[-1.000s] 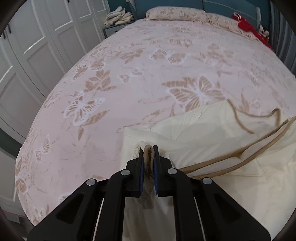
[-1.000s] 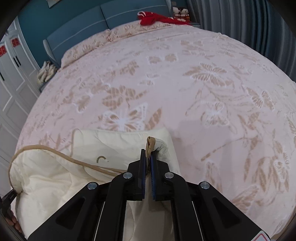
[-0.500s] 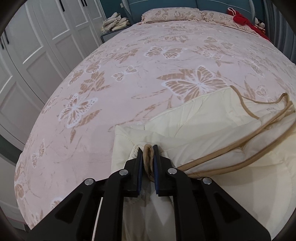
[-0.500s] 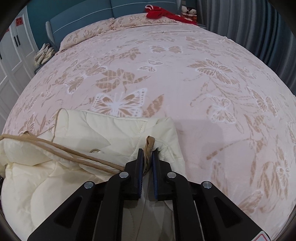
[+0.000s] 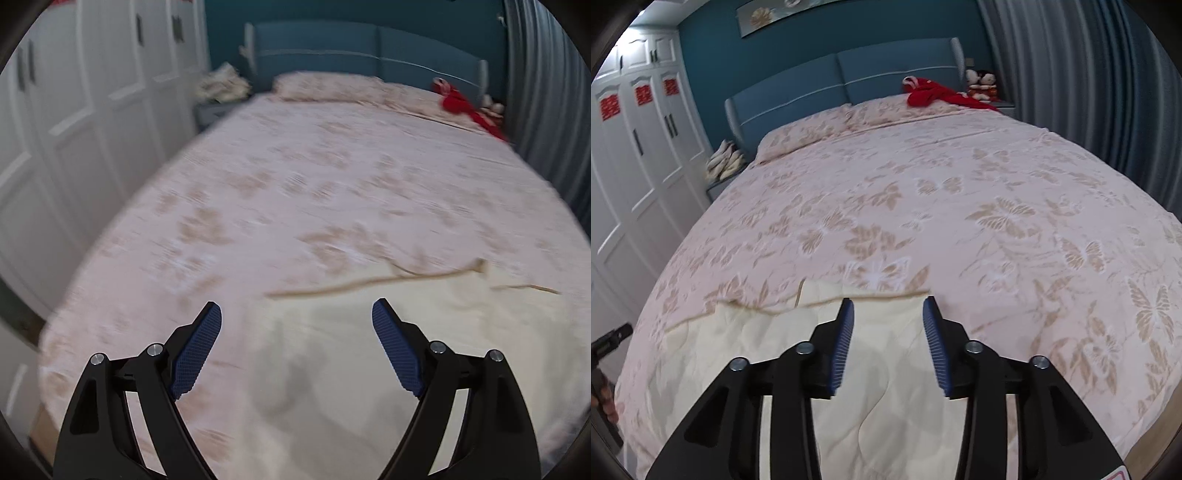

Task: Fold large clothes

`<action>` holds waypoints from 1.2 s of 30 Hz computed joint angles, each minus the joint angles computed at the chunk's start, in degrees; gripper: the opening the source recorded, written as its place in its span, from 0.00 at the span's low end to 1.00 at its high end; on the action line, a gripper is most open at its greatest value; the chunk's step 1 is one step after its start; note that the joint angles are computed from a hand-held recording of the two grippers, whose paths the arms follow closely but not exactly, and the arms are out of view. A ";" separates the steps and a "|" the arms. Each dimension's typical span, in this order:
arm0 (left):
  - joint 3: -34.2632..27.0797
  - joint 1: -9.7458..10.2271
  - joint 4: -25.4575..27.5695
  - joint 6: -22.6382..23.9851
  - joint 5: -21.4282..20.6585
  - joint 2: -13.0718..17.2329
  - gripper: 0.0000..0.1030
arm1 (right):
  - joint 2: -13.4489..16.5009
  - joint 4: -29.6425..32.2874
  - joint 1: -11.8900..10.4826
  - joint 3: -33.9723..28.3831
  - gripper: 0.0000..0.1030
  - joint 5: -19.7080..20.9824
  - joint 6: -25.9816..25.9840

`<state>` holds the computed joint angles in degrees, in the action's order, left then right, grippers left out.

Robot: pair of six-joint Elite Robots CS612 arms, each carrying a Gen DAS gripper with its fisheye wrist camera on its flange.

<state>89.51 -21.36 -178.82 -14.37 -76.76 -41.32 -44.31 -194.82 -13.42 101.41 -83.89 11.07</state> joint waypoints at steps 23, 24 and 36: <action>-12.12 3.37 12.97 -5.66 -7.17 7.14 0.00 | 6.83 12.28 -0.83 -11.34 0.02 2.95 3.63; -12.27 3.29 12.33 -5.37 -6.30 7.04 0.00 | 6.70 11.13 -0.88 -11.47 0.02 2.83 3.69; -18.46 2.45 20.12 -4.60 0.39 12.24 0.00 | 11.37 19.61 0.05 -17.67 0.01 -3.26 3.74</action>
